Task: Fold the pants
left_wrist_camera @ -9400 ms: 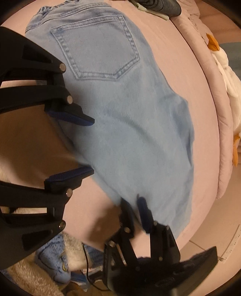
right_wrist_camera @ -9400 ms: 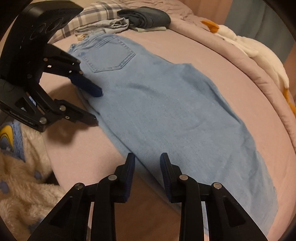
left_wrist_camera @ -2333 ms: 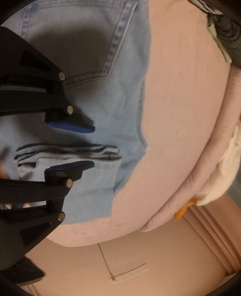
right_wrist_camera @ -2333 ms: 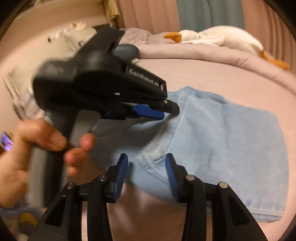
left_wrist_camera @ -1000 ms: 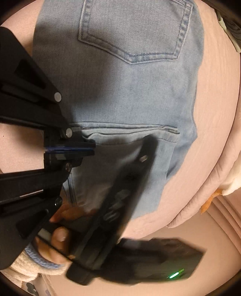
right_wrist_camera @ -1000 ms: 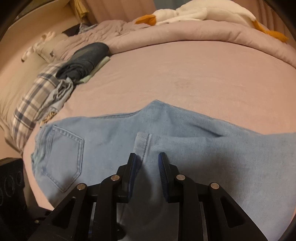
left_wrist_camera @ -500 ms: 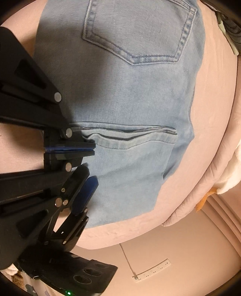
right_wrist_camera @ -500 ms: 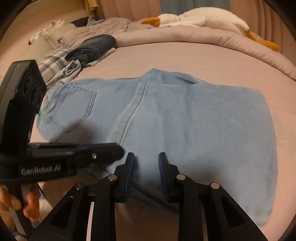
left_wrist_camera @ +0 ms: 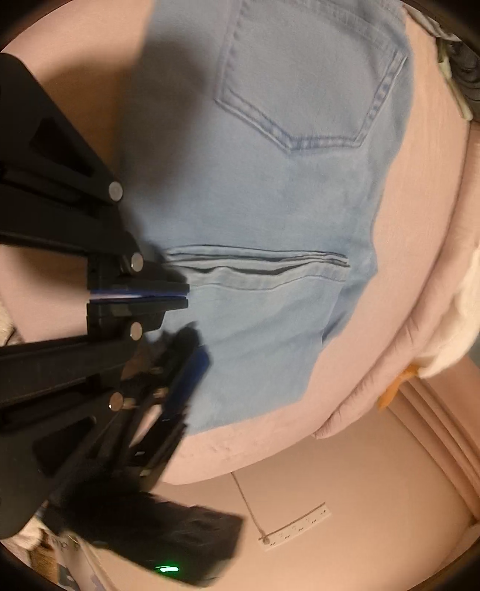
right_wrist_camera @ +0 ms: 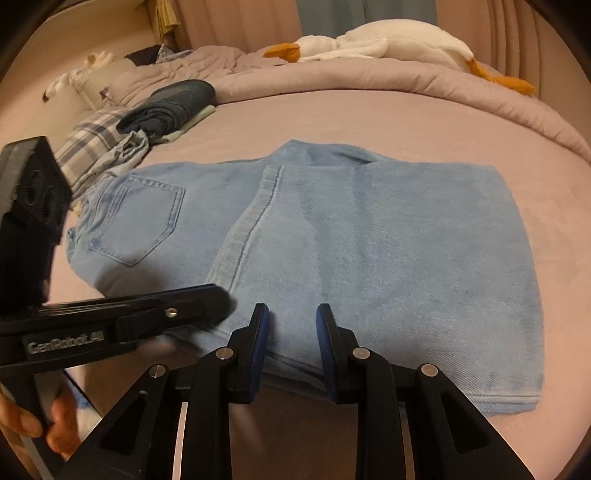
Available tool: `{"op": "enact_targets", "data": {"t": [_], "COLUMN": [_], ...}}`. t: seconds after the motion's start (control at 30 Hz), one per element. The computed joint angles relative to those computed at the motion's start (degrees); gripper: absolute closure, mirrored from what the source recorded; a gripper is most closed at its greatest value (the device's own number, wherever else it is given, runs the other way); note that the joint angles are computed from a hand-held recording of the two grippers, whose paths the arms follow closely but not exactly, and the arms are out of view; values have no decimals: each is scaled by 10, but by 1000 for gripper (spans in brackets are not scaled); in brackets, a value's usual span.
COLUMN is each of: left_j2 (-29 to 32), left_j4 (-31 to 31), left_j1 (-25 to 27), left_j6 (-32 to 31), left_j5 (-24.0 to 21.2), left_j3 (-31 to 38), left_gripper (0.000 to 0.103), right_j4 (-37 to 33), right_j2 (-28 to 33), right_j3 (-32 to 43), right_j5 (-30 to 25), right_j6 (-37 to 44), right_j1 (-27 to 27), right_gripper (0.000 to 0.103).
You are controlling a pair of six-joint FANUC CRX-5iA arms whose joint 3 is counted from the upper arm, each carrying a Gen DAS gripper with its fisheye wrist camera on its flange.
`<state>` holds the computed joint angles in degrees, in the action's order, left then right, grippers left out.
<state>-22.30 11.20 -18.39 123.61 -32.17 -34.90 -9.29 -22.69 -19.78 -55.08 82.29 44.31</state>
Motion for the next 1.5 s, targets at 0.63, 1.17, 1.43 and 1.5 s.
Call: {"op": "enact_targets", "data": {"t": [0.63, 1.17, 1.43, 1.5], "left_j2": [-263, -405, -372, -363], "left_j4": [-84, -19, 72, 82], "left_j1": [80, 194, 279, 292], "left_j6": [237, 241, 137, 135], "left_j5": [-104, -156, -94, -83], "left_j3": [-114, -170, -200, -202], "left_gripper": [51, 46, 39, 38], "right_j4": [92, 103, 78, 78], "right_j2": [12, 7, 7, 4], "right_j3": [-28, -35, -30, -33], "right_j5": [61, 62, 64, 66], "right_j6": [-49, -52, -33, -35], "right_j1": [108, 113, 99, 101], "right_gripper": [72, 68, 68, 68]}}
